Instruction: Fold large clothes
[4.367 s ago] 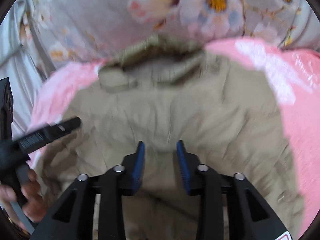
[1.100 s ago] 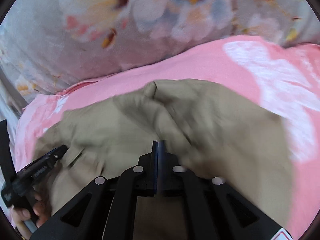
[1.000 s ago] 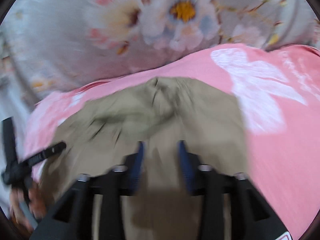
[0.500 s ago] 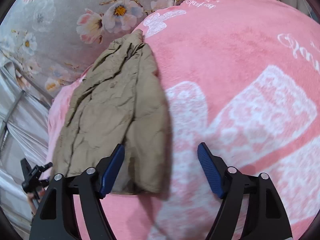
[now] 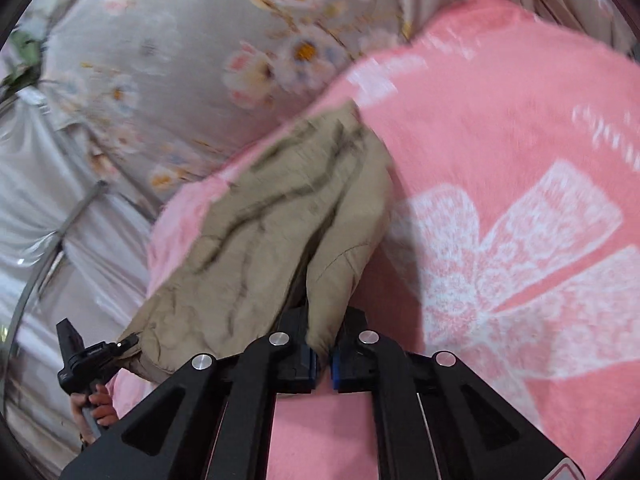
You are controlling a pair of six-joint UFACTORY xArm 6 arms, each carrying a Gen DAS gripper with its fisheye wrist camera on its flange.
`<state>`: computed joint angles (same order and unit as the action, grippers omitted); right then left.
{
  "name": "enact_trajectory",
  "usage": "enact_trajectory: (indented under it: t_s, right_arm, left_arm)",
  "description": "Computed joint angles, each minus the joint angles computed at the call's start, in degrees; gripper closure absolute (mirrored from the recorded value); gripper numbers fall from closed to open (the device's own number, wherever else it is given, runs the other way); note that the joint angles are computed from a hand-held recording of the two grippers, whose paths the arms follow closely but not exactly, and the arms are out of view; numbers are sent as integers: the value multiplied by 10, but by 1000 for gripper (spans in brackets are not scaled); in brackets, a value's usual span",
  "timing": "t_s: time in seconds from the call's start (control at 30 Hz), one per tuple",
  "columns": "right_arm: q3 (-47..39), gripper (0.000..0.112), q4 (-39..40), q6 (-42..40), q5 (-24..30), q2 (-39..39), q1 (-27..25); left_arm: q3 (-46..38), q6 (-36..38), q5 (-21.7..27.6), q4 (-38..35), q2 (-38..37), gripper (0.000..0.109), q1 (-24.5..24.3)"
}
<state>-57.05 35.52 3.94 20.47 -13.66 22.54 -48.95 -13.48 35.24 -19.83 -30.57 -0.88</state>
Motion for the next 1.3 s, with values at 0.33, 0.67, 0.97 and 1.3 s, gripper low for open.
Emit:
enact_trajectory:
  t_s: [0.33,0.67,0.97,1.3]
  right_arm:
    - [38,107,-86,5,-89,-167,16]
    - [-300,108,-255,158,-11,190,-49]
    - [-549,108,-365,298,135,423,-48]
    - [-601,108,-384,301,186,502,-38]
  left_arm:
    - [9,-4,15,15,-192,105,4]
    - [-216,-131,-29,247,142,104,0]
    - [-369,-197,30,332,373,104,2]
    - [-341,-194,-23,329,424,102,8]
